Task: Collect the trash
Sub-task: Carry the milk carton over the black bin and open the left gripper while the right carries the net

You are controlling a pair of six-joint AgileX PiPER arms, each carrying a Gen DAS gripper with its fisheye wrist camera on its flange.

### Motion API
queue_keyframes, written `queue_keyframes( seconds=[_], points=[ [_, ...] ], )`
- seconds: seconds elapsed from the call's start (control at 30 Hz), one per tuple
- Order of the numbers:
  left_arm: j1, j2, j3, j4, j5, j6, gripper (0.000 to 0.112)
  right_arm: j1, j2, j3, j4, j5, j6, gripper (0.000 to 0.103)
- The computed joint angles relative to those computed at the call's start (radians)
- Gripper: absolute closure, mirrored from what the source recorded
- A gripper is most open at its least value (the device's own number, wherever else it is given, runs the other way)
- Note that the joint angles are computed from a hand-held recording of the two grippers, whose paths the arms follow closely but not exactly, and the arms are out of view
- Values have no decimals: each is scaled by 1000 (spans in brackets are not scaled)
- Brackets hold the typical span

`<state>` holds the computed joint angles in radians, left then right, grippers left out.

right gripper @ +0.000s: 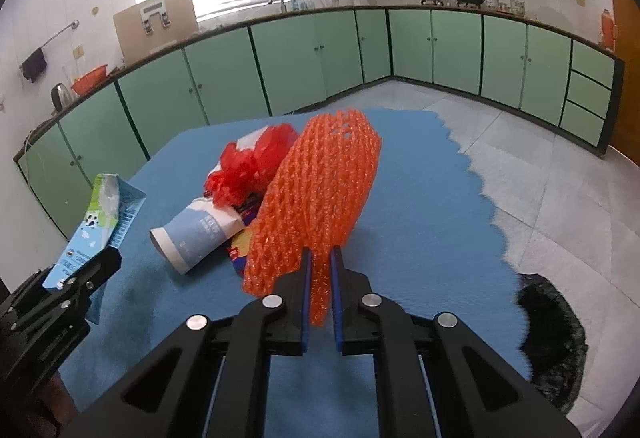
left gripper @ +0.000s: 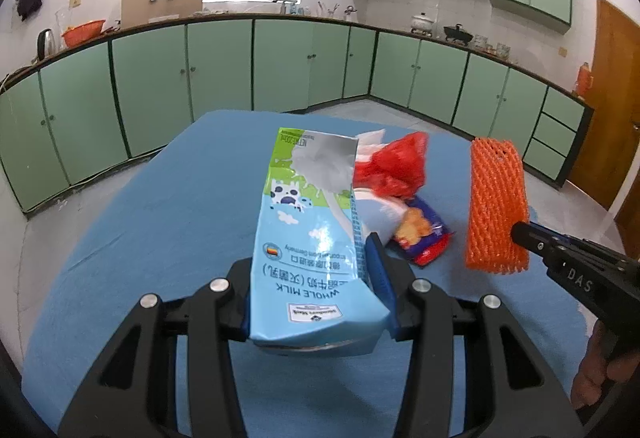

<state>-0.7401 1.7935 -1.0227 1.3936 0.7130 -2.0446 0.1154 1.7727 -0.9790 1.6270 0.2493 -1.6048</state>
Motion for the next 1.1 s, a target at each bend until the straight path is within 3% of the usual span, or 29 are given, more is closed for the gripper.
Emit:
queue_keyframes(
  seconds=[0.3,0.6,0.9,1.1],
  points=[
    [-70,73,-146,-21,-17,66,68,-139,-105,48,-107,46,45,94],
    [-140,238,-411,-85,-81,201,68,-346,-167,80,-187,123,57,94],
    [-190,425,-699,-229,-128,411,68,-569,-135,67,-219,174,26,94],
    [-210,584,-963,-409,-128,637,68,-660,-104,60,-195,176,-28,94]
  ],
)
